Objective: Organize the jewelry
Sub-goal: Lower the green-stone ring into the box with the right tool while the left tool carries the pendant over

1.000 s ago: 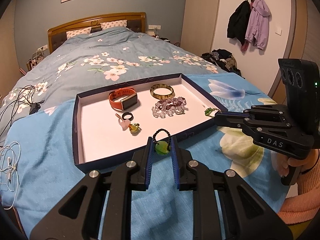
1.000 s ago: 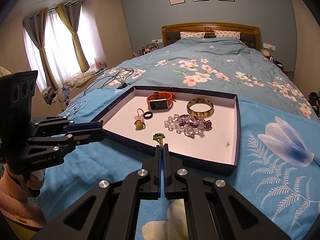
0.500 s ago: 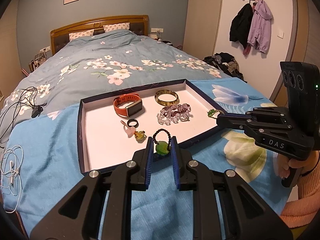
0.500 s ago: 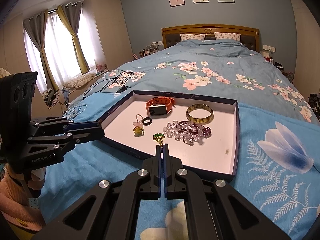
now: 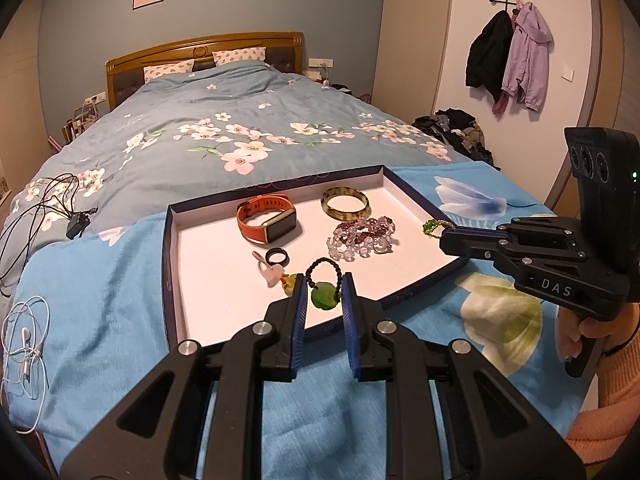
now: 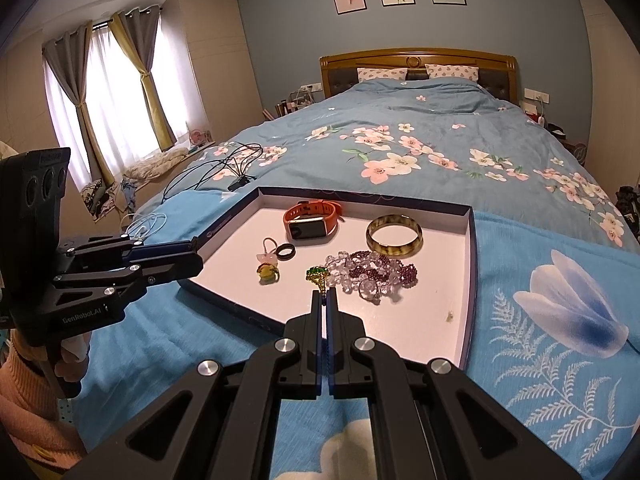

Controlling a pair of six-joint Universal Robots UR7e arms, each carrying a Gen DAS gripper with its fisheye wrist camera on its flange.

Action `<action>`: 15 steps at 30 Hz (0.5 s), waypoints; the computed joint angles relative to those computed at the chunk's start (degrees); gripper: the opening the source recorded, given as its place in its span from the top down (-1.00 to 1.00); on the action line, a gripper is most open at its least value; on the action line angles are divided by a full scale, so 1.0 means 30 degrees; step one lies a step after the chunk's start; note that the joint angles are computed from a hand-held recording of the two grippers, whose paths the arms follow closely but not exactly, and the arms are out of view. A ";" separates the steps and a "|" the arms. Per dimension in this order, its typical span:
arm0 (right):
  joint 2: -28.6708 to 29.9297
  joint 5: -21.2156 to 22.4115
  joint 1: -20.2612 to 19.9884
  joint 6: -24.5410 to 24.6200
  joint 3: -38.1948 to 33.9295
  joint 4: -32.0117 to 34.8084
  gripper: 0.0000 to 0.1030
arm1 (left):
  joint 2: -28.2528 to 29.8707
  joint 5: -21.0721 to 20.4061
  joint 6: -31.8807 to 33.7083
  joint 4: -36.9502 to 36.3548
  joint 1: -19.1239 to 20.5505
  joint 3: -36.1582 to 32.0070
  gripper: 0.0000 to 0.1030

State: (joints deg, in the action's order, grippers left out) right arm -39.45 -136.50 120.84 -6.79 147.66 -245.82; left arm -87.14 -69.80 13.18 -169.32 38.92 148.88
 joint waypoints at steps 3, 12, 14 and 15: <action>-0.0073 0.0085 -0.0124 -0.0161 -0.0045 0.0008 0.99 | 0.0335 0.0041 0.0035 -0.0205 0.0040 -0.0098 0.66; -0.0345 0.0123 -0.0281 -0.0371 -0.0162 0.0302 0.99 | 0.0770 0.0077 0.0138 -0.0531 0.0148 -0.0246 0.66; -0.0415 0.0157 -0.0340 -0.0427 -0.0186 0.0360 0.99 | 0.1043 0.0091 0.0234 -0.0728 0.0256 -0.0350 0.66; -0.0418 0.0151 -0.0359 -0.0441 -0.0202 0.0363 0.99 | 0.1030 0.0089 0.0235 -0.0691 0.0259 -0.0360 0.66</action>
State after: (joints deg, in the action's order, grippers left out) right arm -40.70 -136.04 119.76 -8.11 147.05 -244.73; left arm -84.06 -69.53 13.89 -171.40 39.70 147.80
